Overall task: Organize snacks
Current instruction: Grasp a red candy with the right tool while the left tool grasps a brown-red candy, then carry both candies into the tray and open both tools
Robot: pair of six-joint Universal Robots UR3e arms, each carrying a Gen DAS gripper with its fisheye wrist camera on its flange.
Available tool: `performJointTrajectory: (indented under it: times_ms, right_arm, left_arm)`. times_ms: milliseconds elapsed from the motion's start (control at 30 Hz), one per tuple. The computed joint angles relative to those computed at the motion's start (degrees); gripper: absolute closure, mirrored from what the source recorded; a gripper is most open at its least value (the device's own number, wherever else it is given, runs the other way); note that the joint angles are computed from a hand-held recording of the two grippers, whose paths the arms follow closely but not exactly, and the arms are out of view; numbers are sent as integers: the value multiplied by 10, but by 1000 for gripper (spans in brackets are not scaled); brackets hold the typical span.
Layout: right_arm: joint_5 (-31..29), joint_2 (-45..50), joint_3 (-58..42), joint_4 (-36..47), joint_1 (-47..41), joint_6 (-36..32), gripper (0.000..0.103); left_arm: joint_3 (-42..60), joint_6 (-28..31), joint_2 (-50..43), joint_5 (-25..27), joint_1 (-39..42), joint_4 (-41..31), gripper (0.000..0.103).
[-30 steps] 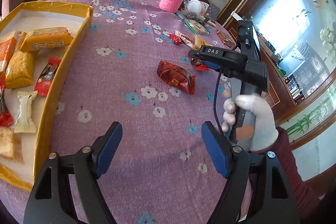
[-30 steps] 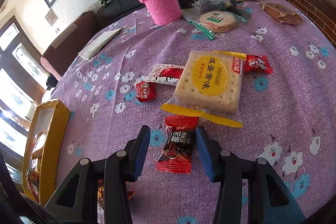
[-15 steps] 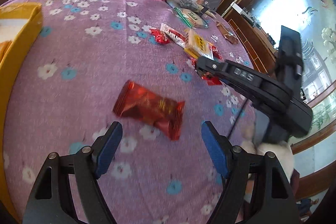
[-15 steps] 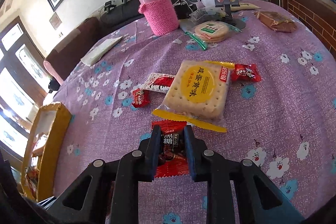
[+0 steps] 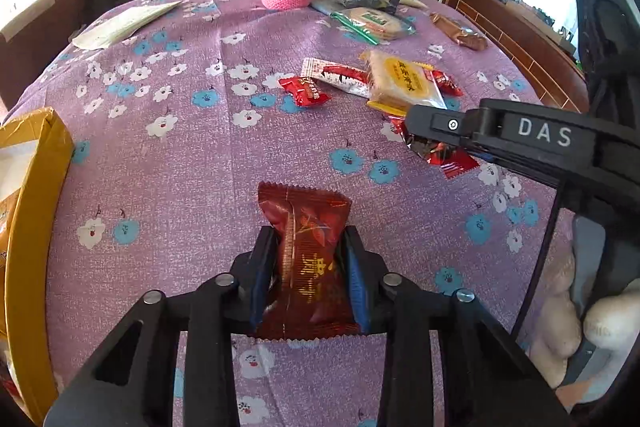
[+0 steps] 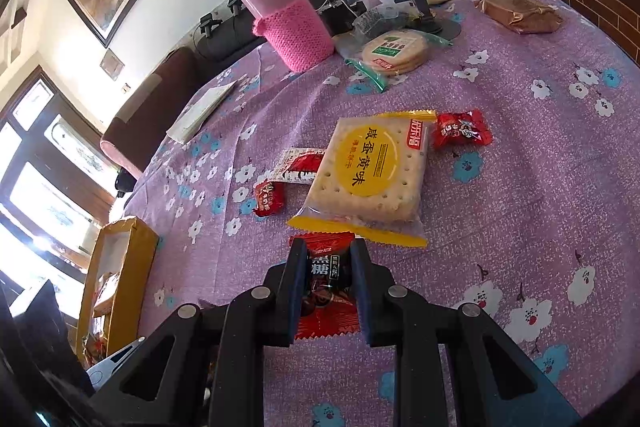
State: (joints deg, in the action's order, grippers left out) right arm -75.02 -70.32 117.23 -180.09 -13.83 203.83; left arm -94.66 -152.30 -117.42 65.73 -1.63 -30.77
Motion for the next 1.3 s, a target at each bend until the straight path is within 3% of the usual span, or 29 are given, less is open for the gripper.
performJointTrajectory:
  times_ms: [333,533,767,1033,1300]
  right_arm:
    - [-5,8,-5,-43,35,-25,80]
    - [-51,16,-26,-50,85,-26,80]
    - [-64,10,-85,13,157,-5,80]
    - [-72,110,-317,152,287,-6,81]
    - [-79,307,-674,354,369,-24,81]
  left_arm:
    - [-73,27,97,-120,122,-56,73]
    - [-119,88,187,-196,282,-137,73]
    - [-83,107,163,-204,416,-174,73]
    - [-52,119,95,-185,442,-186,73]
    - [-46,121,74,-179,432,-179,73]
